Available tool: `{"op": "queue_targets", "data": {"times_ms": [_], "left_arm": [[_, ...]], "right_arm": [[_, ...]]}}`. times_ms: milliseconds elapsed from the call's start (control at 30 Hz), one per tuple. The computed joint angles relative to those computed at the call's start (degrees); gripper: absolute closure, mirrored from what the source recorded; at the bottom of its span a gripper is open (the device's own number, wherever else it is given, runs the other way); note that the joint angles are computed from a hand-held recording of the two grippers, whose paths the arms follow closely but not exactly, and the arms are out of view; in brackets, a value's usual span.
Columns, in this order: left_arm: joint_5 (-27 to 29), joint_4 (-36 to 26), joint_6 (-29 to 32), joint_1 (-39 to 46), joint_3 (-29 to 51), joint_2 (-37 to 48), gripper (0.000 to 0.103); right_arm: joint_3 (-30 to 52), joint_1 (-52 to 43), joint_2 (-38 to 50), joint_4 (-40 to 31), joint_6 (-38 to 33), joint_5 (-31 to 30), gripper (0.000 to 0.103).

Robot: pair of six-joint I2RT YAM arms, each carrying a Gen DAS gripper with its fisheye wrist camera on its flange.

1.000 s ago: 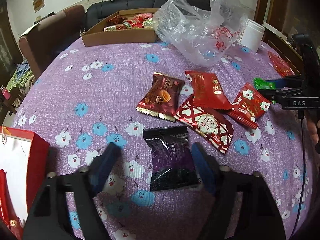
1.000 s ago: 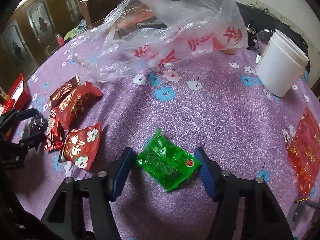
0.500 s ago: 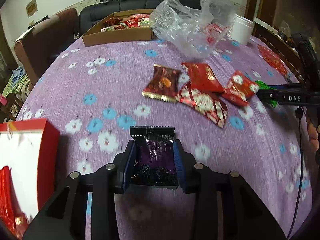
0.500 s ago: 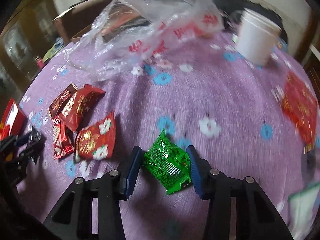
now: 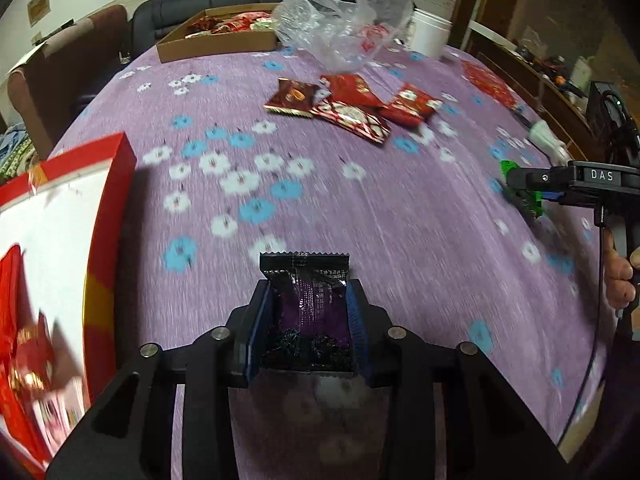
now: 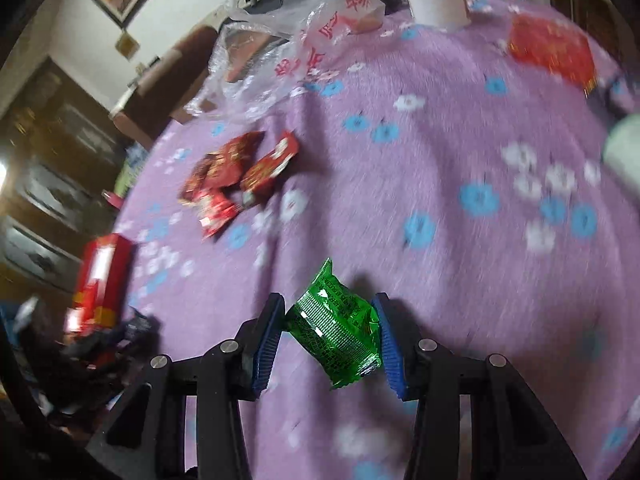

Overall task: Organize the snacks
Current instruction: 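Carry both packets over the tray and open both tools to release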

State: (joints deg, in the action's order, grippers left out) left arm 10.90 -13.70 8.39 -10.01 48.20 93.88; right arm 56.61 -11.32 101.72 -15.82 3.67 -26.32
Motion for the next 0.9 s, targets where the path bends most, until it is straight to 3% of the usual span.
{"op": "queue_targets", "data": {"times_ms": [233, 600, 900], "left_arm": [[4.45, -1.79, 2.08, 2.90, -4.50, -5.44, 0.069], [8.48, -3.87, 5.07, 7.18, -8.07, -14.26, 0.069], [15.54, -5.16, 8.74, 17.41, -7.67, -19.04, 0.069]], "right_arm": [[-7.53, 4.99, -4.77, 4.96, 4.85, -4.24, 0.057], [-12.02, 16.38, -5.77, 15.84, 15.02, -6.38, 0.057], [-6.59, 25.12, -4.67, 15.20, 19.14, -3.26, 0.057]]}}
